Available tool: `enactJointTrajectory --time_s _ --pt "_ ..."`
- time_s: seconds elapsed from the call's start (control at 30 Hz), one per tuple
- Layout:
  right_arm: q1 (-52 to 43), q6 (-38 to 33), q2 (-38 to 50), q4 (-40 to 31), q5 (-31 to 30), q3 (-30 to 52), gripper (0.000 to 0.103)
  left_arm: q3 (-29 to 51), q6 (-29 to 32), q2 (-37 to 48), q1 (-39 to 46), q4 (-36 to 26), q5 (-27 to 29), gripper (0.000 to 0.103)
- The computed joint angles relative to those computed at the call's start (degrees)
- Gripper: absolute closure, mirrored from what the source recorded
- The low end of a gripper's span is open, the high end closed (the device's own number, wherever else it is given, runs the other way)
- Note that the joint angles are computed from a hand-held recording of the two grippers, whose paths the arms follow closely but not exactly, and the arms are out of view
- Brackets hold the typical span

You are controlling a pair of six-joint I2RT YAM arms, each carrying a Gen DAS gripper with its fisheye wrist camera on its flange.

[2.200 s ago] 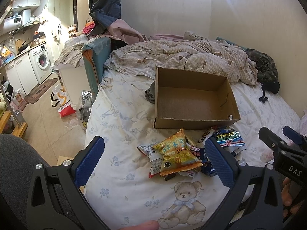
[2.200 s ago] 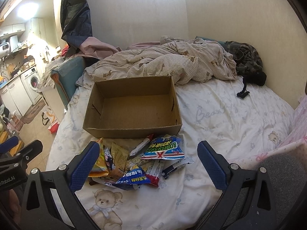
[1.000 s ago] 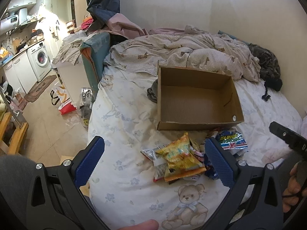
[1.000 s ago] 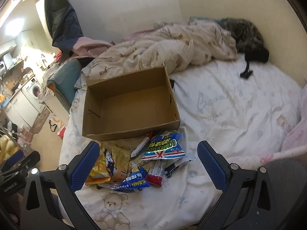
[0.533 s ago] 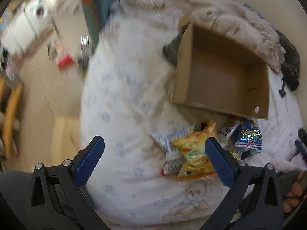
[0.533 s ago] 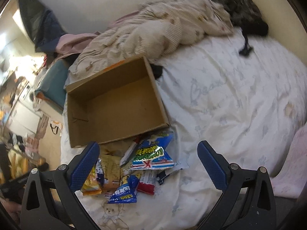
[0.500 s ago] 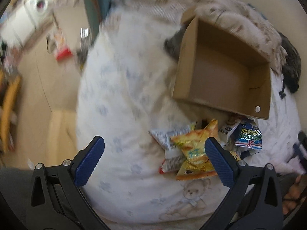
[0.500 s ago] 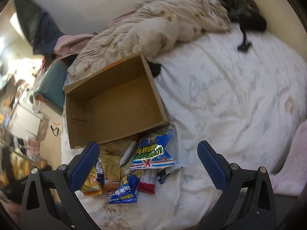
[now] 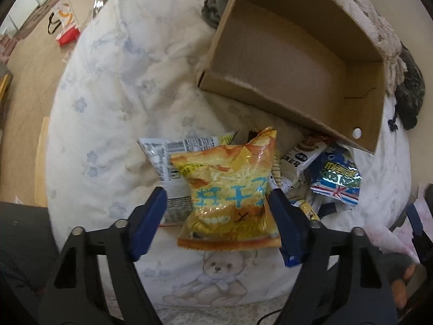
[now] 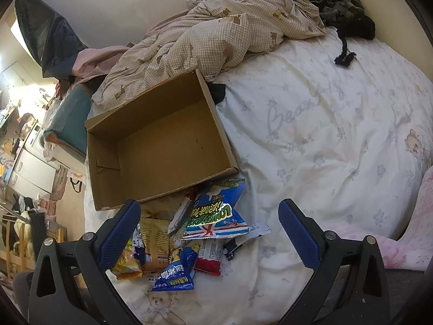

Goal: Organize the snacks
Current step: 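Grasp the yellow chip bag with the left tool while the right tool grasps a blue candy packet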

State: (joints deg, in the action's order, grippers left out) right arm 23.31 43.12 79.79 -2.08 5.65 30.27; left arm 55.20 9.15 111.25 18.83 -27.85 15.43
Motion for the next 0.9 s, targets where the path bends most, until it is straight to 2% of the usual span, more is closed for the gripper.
enactJointTrajectory --time_s 0.07,0.27,0.37,0.47,0.67,0.77,0.83,0.9 --pt "0.5 -0.3 -0.3 0.0 0.8 -0.1 0.0 0.4 -0.6 2.0 -0.2 0.5 0.1 0.043" --pt "0.6 -0.4 -0.5 0.5 1.0 -0.5 0.0 -1.1 1.5 -0.9 -0.6 0.4 0.9 0.061" --pt "0.2 -0.4 -0.3 1.0 -1.0 -0.8 0.0 -0.7 4.1 -4.1 0.2 -2.4 1.1 0.064" --pt "-0.9 -0.9 1.8 1.6 -6.3 -0.3 0.0 0.5 7.6 -7.7 2.5 -6.3 1.5 0.064" --pt "0.6 0.7 14.9 1.1 -19.0 4.5 0.0 2.3 13.7 -9.5 5.6 -9.1 1.9 0.068" --pt "3.2 2.8 23.3 1.4 -23.3 7.7 0.009 1.8 15.7 -8.7 6.8 -7.5 2.6 0.069" --pt "4.6 4.2 27.0 2.0 -24.2 9.0 0.02 1.2 15.9 -7.8 7.3 -6.4 3.3 0.069" --pt "6.0 6.8 30.1 1.6 -22.4 10.1 0.021 0.8 15.2 -7.0 7.8 -5.9 3.8 0.069"
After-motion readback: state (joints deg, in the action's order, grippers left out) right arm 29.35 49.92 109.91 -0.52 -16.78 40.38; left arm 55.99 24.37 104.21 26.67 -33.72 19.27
